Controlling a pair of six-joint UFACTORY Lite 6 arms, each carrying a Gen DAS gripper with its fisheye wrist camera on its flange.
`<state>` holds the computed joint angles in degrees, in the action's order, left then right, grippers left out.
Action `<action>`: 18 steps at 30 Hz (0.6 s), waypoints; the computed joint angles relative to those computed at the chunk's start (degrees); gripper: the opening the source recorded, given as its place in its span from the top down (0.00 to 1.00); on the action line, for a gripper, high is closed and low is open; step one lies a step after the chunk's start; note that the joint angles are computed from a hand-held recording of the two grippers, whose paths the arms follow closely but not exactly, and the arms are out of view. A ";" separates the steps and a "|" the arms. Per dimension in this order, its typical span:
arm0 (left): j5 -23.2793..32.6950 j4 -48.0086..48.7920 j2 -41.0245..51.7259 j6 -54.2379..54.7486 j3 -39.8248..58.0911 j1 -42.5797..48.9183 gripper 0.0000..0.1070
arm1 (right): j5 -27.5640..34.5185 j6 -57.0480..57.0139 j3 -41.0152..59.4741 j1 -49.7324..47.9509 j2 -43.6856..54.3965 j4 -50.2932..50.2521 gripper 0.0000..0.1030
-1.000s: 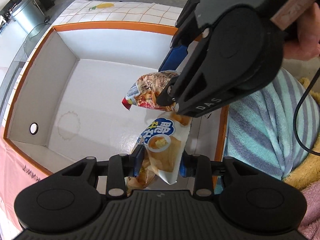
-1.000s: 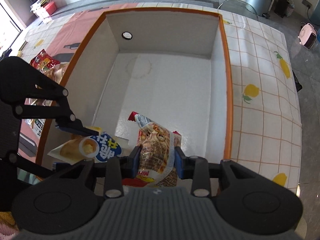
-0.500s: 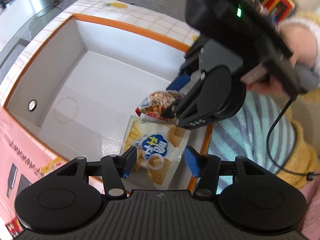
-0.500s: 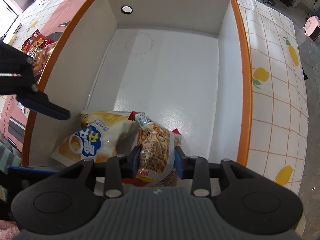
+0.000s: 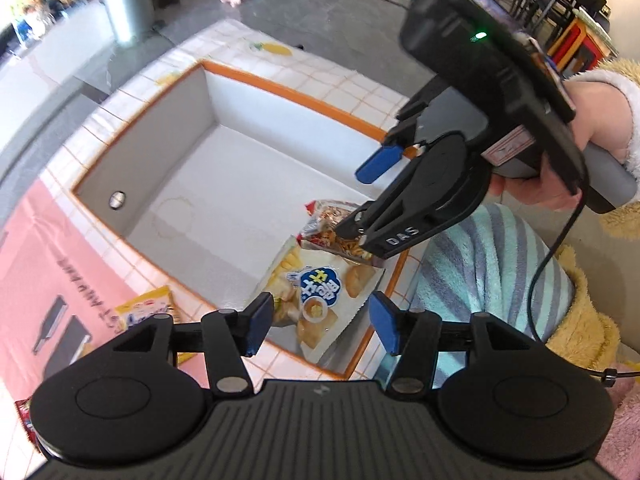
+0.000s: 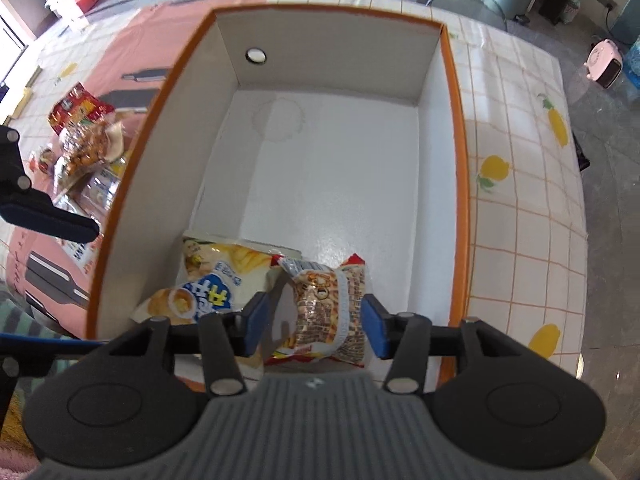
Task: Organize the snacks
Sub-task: 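Carry both bags over the orange box and open both tools to drop them, then move both tools back over the snack pile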
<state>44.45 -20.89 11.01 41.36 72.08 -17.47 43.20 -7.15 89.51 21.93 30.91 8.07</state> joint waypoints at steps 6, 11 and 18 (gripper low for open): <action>-6.61 -1.88 -15.09 -0.37 -12.18 2.35 0.39 | -6.76 5.67 -10.84 3.15 -12.67 0.11 0.46; -10.86 0.64 -27.02 -5.17 -21.19 4.61 0.39 | -11.64 16.19 -17.62 8.49 -20.56 -4.86 0.46; -15.17 10.00 -42.61 -18.51 -32.52 8.14 0.39 | -18.32 42.25 -24.51 20.34 -27.65 -23.31 0.45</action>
<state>29.27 -10.89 -31.60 22.85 39.56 -9.33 24.88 35.10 65.01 42.28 3.26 -15.24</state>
